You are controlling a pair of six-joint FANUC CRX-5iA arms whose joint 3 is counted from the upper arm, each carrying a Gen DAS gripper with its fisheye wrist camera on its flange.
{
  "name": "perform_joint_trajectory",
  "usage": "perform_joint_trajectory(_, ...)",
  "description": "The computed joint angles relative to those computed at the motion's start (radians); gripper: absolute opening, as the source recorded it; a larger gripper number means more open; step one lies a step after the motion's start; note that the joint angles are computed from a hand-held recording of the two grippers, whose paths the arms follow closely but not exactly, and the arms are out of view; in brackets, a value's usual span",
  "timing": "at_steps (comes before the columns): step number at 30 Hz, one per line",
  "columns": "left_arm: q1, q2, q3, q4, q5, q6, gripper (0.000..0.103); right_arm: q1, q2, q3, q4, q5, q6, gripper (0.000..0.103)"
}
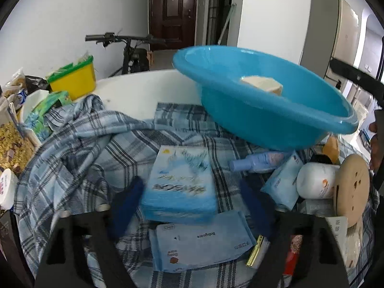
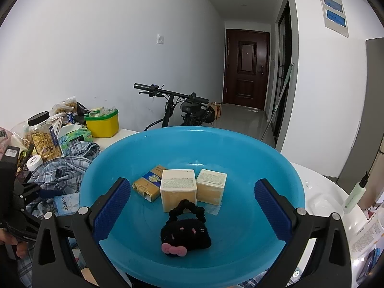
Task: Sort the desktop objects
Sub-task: 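Move both tools back over the cluttered shirt toward new items, then grasp the round wooden-lidded tin with the right tool while the left tool grasps the blue RAISON box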
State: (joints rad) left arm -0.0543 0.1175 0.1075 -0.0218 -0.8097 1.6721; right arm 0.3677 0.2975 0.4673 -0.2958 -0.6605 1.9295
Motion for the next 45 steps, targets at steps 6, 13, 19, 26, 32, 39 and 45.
perform_joint_trajectory(6, 0.004, -0.015, -0.026, 0.02, 0.034, -0.012, 0.06, 0.0, 0.0, 0.001, -0.002, 0.0, 0.003, 0.103)
perform_joint_trajectory(13, 0.007, -0.029, -0.041, 0.025, 0.056, -0.01, 0.06, 0.001, -0.001, -0.001, -0.008, 0.002, 0.012, 0.103)
perform_joint_trajectory(19, -0.001, -0.035, -0.037, 0.001, 0.061, 0.01, 0.06, 0.007, -0.001, -0.006, -0.002, 0.005, 0.021, 0.103)
perform_joint_trajectory(26, -0.023, -0.054, -0.037, -0.046, 0.081, 0.036, 0.06, 0.022, 0.0, -0.011, 0.015, 0.002, 0.047, 0.103)
perform_joint_trajectory(32, -0.025, -0.075, -0.059, -0.026, 0.11, 0.013, 0.06, 0.021, -0.024, -0.018, 0.02, -0.076, 0.046, 0.103)
perform_joint_trajectory(39, -0.02, -0.094, -0.08, -0.004, 0.134, 0.003, 0.06, 0.027, -0.176, -0.208, 0.018, -0.058, 0.076, 0.103)
perform_joint_trajectory(45, -0.02, -0.101, -0.088, 0.0, 0.145, 0.001, 0.06, 0.094, -0.219, -0.33, 0.13, -0.038, 0.027, 0.103)
